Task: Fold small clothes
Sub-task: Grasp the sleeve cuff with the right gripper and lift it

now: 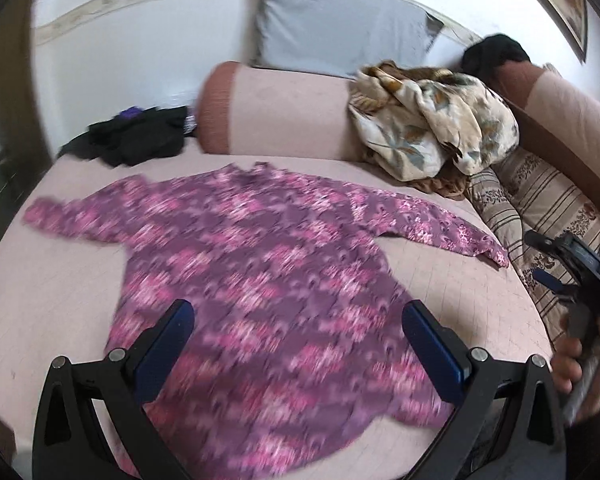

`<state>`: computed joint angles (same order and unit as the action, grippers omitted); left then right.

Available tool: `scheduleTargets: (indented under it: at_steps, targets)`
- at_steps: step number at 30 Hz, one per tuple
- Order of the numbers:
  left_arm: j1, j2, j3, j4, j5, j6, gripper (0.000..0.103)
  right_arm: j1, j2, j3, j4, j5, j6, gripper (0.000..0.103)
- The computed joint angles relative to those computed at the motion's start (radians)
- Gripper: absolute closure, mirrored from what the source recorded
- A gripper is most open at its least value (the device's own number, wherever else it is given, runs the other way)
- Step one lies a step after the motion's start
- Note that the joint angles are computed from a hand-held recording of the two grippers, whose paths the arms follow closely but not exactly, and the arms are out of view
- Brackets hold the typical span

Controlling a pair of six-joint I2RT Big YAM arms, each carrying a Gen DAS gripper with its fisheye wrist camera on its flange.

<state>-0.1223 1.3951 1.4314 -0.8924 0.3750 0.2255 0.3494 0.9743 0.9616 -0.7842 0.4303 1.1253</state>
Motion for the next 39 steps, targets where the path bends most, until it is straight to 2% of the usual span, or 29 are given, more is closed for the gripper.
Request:
scheduleTargets:
  at_steps: [2,4,5,7,9,12,13,14,15,16,18,20,23,25,28,31,36,37,39]
  targets:
    - [-0.043,0.070,0.064,-0.004,-0.002,-0.017,0.000,-0.148,0.030,-0.015,0.024,-0.089,-0.026,0.005]
    - [-0.079,0.149,0.124,-0.012,-0.005,-0.031,0.000,-0.283,0.084,-0.021,0.032,-0.192,-0.021,0.011]
    - [-0.092,0.184,0.150,-0.020,0.000,-0.041,0.000,-0.337,0.105,-0.034,0.058,-0.248,-0.014,0.016]
    - [-0.106,0.245,0.185,-0.035,0.016,-0.059,0.000,-0.432,0.161,-0.054,0.114,-0.343,0.000,0.019]
    - [-0.107,0.292,0.197,-0.051,0.035,-0.083,0.000,-0.492,0.214,-0.054,0.124,-0.373,0.023,0.020]
    - [-0.096,0.323,0.192,-0.084,0.022,-0.042,0.000,-0.571,0.274,-0.055,0.171,-0.413,0.040,0.023]
    - [-0.088,0.326,0.184,-0.082,0.015,-0.039,0.000,-0.589,0.291,-0.052,0.181,-0.413,0.044,0.027]
    - [-0.079,0.335,0.189,-0.093,0.015,-0.045,0.000,-0.597,0.304,-0.043,0.176,-0.401,0.042,0.044]
    - [-0.070,0.347,0.202,-0.115,0.028,-0.057,0.000,-0.600,0.320,-0.023,0.151,-0.377,0.031,0.066]
    - [-0.060,0.361,0.218,-0.141,0.046,-0.068,0.000,-0.600,0.329,-0.005,0.129,-0.348,0.011,0.074]
    - [-0.042,0.383,0.248,-0.183,0.082,-0.094,0.000,-0.572,0.324,0.023,0.096,-0.267,-0.022,0.082]
    - [-0.030,0.379,0.252,-0.177,0.084,-0.106,0.000,-0.502,0.310,0.074,0.039,-0.123,-0.081,0.084]
    - [-0.008,0.367,0.264,-0.175,0.105,-0.124,0.000,-0.352,0.294,0.180,-0.009,0.107,-0.225,0.085]
    - [0.013,0.359,0.281,-0.179,0.127,-0.141,0.000,-0.226,0.300,0.258,-0.002,0.235,-0.347,0.085]
    - [0.049,0.361,0.330,-0.211,0.164,-0.167,0.000,-0.065,0.345,0.365,0.038,0.296,-0.494,0.085]
    - [0.096,0.359,0.368,-0.240,0.171,-0.163,0.000,0.069,0.421,0.456,0.080,0.295,-0.599,0.085]
    - [0.167,0.369,0.381,-0.203,0.128,-0.189,0.000,0.220,0.531,0.496,0.203,0.181,-0.700,0.085]
    - [0.175,0.390,0.399,-0.211,0.126,-0.194,0.000,0.233,0.565,0.492,0.230,0.133,-0.705,0.085]
    - [0.182,0.440,0.447,-0.249,0.125,-0.191,0.000,0.258,0.648,0.525,0.208,-0.011,-0.730,0.085]
